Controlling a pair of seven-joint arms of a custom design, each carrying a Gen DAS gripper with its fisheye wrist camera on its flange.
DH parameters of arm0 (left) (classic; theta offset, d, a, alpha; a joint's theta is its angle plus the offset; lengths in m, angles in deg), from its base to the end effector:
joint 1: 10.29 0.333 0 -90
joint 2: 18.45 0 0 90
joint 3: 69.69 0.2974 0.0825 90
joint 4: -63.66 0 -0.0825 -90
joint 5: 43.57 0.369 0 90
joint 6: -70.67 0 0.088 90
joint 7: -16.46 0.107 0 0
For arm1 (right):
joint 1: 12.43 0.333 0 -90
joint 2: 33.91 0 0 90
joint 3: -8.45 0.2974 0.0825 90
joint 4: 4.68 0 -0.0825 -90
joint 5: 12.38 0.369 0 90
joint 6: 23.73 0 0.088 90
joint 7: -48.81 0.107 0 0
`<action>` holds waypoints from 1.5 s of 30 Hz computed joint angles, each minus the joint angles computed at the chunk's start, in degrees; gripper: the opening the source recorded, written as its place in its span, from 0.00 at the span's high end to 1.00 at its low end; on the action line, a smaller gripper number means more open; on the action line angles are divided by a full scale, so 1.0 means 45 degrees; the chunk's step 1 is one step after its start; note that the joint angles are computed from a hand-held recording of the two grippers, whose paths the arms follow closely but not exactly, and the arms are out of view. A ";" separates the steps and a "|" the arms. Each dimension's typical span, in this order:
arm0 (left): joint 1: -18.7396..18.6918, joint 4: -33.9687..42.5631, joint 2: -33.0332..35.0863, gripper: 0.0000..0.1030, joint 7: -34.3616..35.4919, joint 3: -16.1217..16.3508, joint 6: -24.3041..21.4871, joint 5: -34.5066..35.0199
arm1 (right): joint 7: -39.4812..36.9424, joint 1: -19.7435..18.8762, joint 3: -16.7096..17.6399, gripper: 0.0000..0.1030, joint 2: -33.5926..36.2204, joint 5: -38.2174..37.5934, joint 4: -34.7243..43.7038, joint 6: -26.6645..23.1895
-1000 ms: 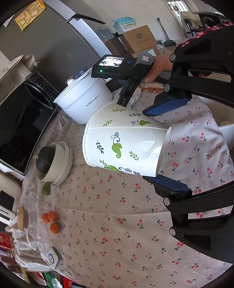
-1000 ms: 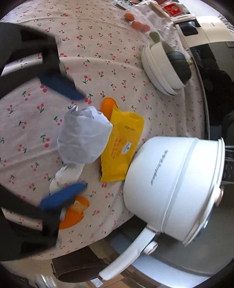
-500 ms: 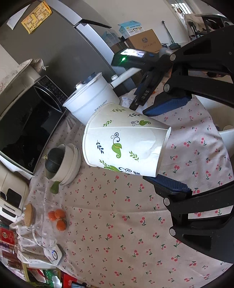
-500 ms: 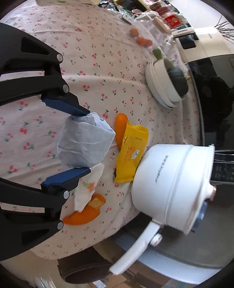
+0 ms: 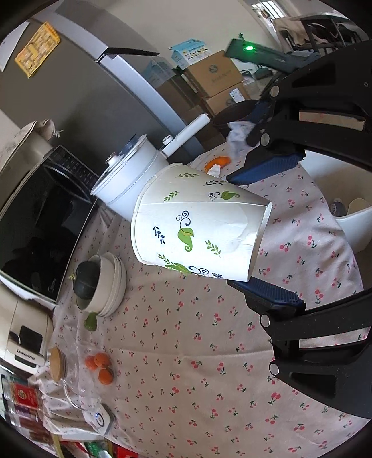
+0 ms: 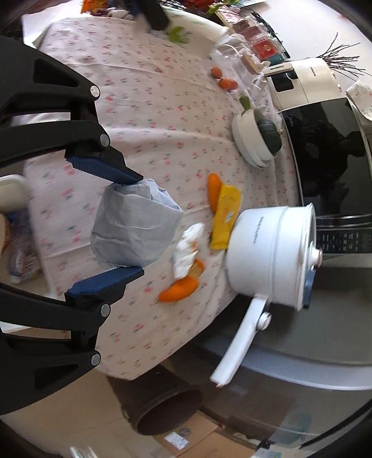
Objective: Collect trash
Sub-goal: 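Carry the paper cup and white bag over the white bin and open both grippers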
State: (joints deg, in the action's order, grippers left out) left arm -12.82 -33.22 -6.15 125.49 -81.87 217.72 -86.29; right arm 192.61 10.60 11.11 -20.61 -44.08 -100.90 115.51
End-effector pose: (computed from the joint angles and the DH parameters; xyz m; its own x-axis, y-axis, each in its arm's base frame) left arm 0.6367 -0.1438 0.5307 -0.2382 -0.8246 0.5131 -0.8045 -0.1285 -0.5799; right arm 0.5909 0.2794 0.5092 -0.1549 -0.9875 -0.0305 -0.7681 0.1398 -0.6249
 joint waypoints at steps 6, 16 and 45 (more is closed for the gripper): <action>-0.0150 -0.0425 -0.0363 0.40 0.0550 -0.0081 0.0174 -0.0059 | 0.1214 0.0158 0.0188 0.44 -0.1818 -0.1455 -0.2401 -0.0631; -0.0525 -0.1055 -0.0769 0.40 0.0978 -0.0037 0.0292 0.0210 | 0.2455 0.0478 0.1446 0.43 -0.3380 -0.4508 -0.4308 -0.3367; -0.1589 -0.2499 -0.1707 0.40 0.2469 -0.0257 0.0056 0.0422 | 0.4065 0.1092 0.2335 0.12 -0.5202 -0.6644 -0.6560 -0.7134</action>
State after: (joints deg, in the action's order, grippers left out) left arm -19.97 -44.47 -13.83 136.60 -83.03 217.97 -84.39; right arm 210.90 15.51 21.61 -44.02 -73.98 -130.42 83.41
